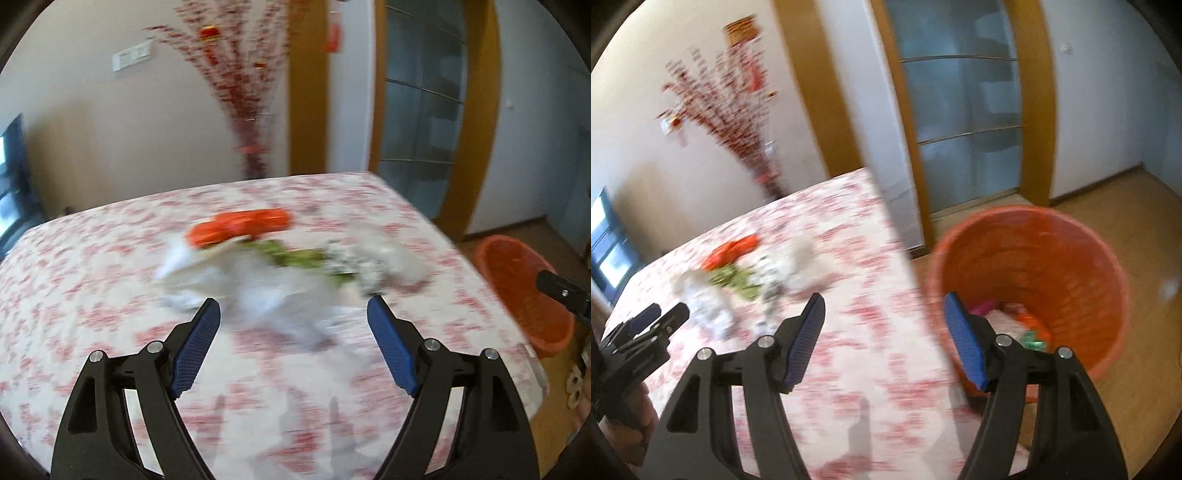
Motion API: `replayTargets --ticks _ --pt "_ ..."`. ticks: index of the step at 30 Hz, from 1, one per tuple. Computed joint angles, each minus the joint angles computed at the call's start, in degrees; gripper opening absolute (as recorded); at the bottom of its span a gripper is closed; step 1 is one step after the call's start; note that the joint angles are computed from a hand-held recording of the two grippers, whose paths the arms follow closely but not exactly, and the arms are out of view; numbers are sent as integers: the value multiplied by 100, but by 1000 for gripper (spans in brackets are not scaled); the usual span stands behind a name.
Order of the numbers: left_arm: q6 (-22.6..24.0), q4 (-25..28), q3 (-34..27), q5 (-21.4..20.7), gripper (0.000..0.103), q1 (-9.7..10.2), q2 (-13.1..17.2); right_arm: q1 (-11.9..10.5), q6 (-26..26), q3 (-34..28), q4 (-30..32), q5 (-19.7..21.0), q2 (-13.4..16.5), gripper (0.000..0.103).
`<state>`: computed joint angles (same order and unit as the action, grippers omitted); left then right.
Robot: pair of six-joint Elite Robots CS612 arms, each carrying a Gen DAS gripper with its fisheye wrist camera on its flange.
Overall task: Collect trash
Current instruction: 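Move both open tools back over the remaining trash on the bed, then grasp the clear plastic bag with the right tool while the left tool grasps the white paper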
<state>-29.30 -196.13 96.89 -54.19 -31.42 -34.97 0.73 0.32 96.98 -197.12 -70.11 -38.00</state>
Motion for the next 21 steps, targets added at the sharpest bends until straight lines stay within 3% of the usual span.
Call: replayTargets --ticks 9,13,21 --pt "-830 199 474 256 81 354 -172 537 -528 -319 454 285 109 74" --pt "-1102 204 600 227 82 498 -198 738 -707 -556 667 360 229 84" --pt "-1369 212 735 196 83 703 -211 1082 -1153 -1082 1051 135 501 89"
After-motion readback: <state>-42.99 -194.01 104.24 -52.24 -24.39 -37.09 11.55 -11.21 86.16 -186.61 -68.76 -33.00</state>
